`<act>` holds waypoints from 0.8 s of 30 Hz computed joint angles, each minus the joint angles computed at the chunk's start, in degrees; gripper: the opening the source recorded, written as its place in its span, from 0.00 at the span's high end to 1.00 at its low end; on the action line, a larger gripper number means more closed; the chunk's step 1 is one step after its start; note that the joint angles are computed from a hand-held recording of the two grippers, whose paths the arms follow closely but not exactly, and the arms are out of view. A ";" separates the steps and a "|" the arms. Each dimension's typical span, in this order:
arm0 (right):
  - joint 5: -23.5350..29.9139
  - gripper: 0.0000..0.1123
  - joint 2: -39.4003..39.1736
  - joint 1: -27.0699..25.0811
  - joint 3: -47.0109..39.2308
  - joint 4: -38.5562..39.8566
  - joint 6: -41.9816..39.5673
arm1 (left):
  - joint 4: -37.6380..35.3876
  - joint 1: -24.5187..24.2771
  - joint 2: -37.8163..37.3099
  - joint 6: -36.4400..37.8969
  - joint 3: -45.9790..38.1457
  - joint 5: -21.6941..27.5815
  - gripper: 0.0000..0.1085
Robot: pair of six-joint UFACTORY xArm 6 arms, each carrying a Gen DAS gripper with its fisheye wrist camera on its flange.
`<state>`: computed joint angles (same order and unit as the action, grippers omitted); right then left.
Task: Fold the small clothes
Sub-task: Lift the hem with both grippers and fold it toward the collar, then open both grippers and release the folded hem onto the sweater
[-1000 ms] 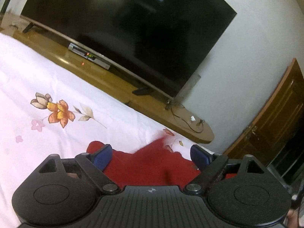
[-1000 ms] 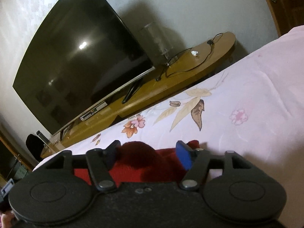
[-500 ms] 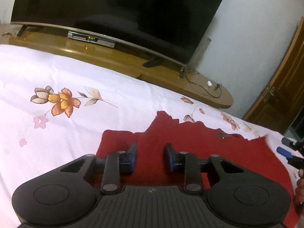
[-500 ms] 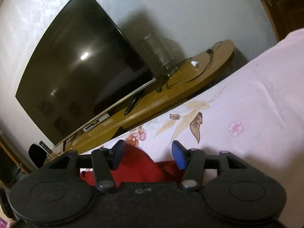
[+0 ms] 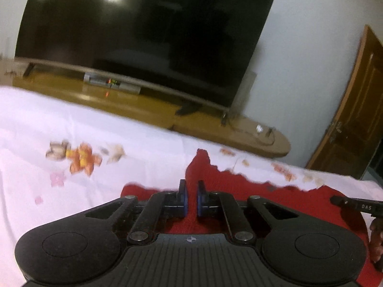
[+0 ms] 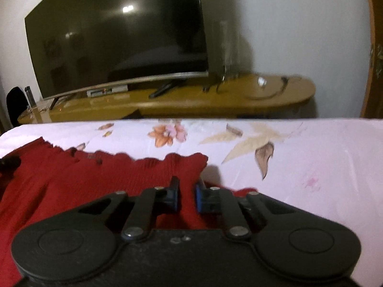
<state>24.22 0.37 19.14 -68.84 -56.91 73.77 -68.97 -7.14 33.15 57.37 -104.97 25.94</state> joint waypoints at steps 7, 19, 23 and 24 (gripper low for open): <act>0.96 0.93 0.36 -0.99 -2.47 -9.20 7.93 | 16.90 0.22 5.80 -17.31 -7.41 1.57 0.94; 5.20 0.63 -0.73 0.02 -1.67 -3.75 3.61 | 20.61 0.69 1.87 -22.31 -2.66 -3.77 0.45; -2.87 0.61 1.82 1.19 -4.41 5.35 -6.70 | 11.46 -3.15 0.35 -11.61 -2.92 -1.04 0.33; -3.94 0.59 4.50 2.05 -6.90 10.10 -11.65 | 10.89 -4.19 0.53 -9.72 -3.28 0.33 0.32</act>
